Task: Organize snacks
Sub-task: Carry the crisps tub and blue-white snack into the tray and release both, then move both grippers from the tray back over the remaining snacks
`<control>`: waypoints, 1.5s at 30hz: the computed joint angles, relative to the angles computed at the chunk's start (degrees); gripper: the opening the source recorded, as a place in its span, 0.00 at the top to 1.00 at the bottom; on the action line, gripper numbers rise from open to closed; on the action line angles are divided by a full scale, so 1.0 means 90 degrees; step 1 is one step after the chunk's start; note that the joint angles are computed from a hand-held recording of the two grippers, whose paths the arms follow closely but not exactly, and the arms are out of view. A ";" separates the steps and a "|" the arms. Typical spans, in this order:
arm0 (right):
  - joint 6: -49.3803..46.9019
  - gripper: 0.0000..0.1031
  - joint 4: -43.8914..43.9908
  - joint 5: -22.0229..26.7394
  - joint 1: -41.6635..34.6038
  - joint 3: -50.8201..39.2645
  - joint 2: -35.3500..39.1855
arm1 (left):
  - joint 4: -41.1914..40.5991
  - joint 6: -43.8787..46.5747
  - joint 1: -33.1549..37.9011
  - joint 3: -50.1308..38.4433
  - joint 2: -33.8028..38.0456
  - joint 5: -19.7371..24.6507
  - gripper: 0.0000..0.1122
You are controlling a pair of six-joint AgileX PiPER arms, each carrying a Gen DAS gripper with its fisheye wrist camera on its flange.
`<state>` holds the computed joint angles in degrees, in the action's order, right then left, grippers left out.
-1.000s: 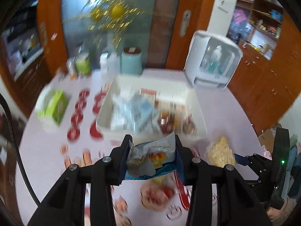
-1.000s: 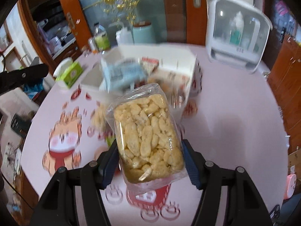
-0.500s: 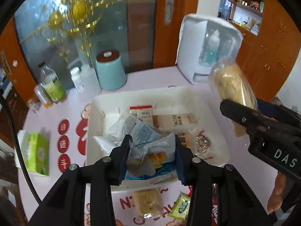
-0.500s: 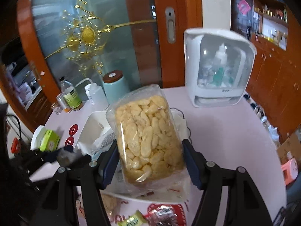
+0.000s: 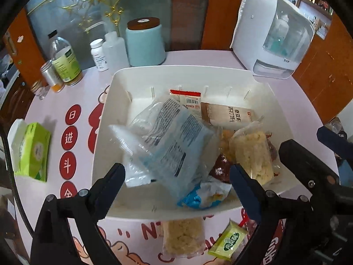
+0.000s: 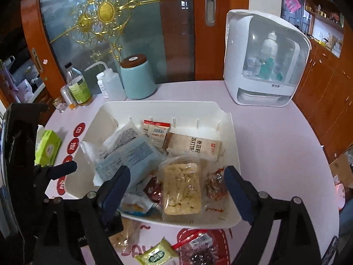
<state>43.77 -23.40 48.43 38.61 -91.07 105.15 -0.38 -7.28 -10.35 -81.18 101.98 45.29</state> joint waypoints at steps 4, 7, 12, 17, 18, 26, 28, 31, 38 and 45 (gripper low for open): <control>-0.0001 0.15 0.0192 -0.0218 0.0048 0.0411 -0.0411 | -0.0025 -0.0090 0.0060 0.0651 -0.0624 -0.0463 0.16; 0.0061 0.15 0.0175 -0.0191 0.0136 0.0644 -0.0721 | 0.0033 -0.0184 0.0008 0.1061 -0.1135 -0.0647 0.16; 0.0150 0.15 0.0119 -0.0360 0.0241 0.1291 -0.1552 | 0.0431 -0.0568 -0.0281 0.1386 -0.1869 -0.0531 0.16; 0.0127 0.15 0.0123 -0.0393 0.0243 0.1668 -0.2264 | 0.0702 -0.0756 -0.0650 0.1039 -0.2373 0.0231 0.16; 0.0155 0.15 0.0100 -0.0413 0.0251 0.1725 -0.2400 | 0.0834 -0.0848 -0.0738 0.0900 -0.2413 0.0443 0.16; 0.0014 0.15 0.0089 -0.0344 0.0255 0.2073 -0.3216 | 0.0747 -0.0538 -0.0735 -0.0207 -0.2765 0.1826 0.15; 0.0044 0.15 -0.0094 -0.0352 0.0315 0.2211 -0.3391 | 0.0650 -0.0459 -0.0645 -0.0345 -0.2849 0.2055 0.15; 0.0259 0.15 -0.0542 -0.0389 0.0506 0.2533 -0.3642 | 0.0665 -0.0352 -0.0575 -0.0342 -0.3045 0.2169 0.15; -0.0345 0.15 0.0061 -0.0268 0.0414 0.2979 -0.3745 | 0.1136 -0.0317 -0.0802 0.0391 -0.3501 0.2013 0.15; 0.0221 0.15 -0.0608 -0.0369 0.1120 0.3843 -0.3626 | 0.1219 -0.0119 -0.1104 0.1879 -0.3800 0.1334 0.15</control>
